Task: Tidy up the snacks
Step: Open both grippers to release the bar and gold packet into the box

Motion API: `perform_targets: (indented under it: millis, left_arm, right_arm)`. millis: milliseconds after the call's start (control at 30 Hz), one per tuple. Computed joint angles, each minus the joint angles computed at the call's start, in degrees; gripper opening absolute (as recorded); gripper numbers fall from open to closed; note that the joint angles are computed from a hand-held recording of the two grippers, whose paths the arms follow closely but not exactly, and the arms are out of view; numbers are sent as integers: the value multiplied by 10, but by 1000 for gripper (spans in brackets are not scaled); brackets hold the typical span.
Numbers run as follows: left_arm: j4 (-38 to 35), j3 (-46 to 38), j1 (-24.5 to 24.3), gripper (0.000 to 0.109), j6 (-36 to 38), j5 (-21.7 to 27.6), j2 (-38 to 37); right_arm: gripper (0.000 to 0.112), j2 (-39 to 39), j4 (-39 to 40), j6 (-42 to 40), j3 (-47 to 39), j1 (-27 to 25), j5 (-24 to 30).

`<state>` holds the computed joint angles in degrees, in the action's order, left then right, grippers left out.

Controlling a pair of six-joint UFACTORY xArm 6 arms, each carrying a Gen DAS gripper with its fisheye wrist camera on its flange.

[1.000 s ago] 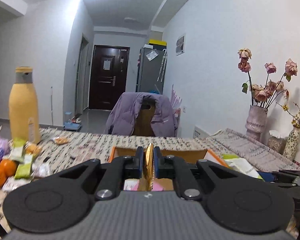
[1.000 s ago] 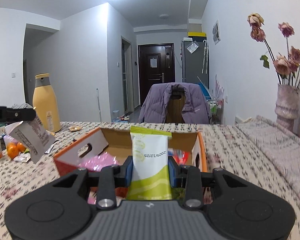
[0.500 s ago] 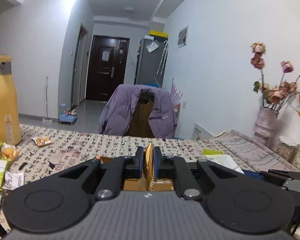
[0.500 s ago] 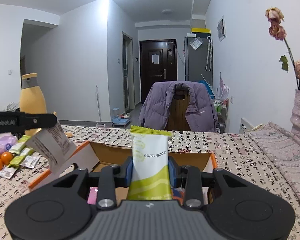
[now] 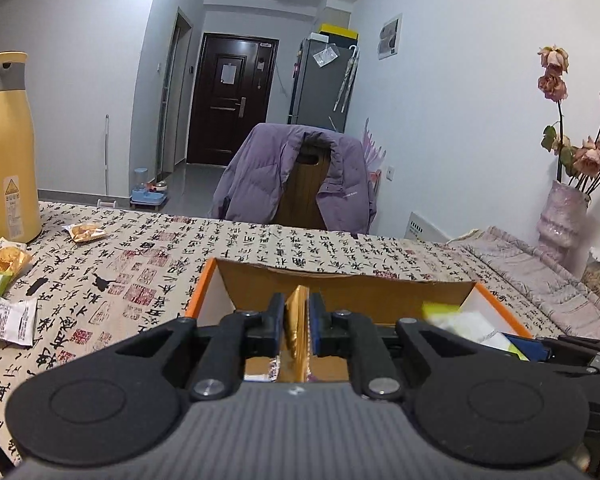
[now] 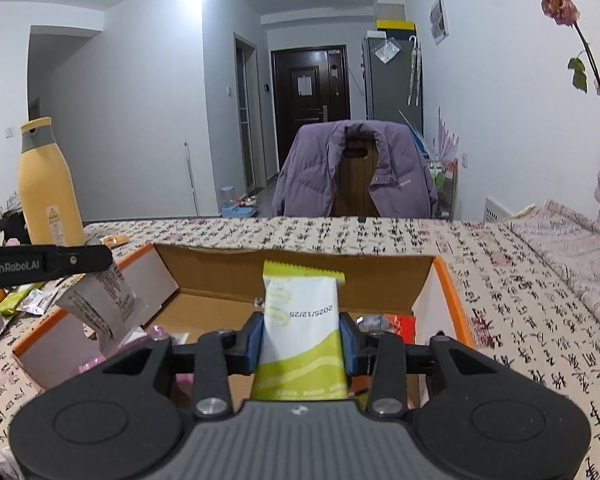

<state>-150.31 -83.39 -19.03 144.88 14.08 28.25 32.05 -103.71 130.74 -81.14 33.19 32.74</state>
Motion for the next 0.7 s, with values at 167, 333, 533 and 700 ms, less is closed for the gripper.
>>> perform_targets:
  millis: [167, 333, 533, 700]
  left_arm:
    - [-48, 10, 6, 81, 35, 4, -7]
    - [-140, 25, 14, 103, 120, 18, -21]
    - [-156, 29, 13, 103, 141, 20, -24]
    - [-172, 29, 12, 103, 154, 16, -28]
  right_arm:
    - [96, -14, -22, 44, 20, 4, 16]
    - [103, -21, -24, 62, 30, 2, 26]
    - [103, -24, -23, 61, 33, 5, 33]
    - [103, -27, -22, 55, 34, 7, 38]
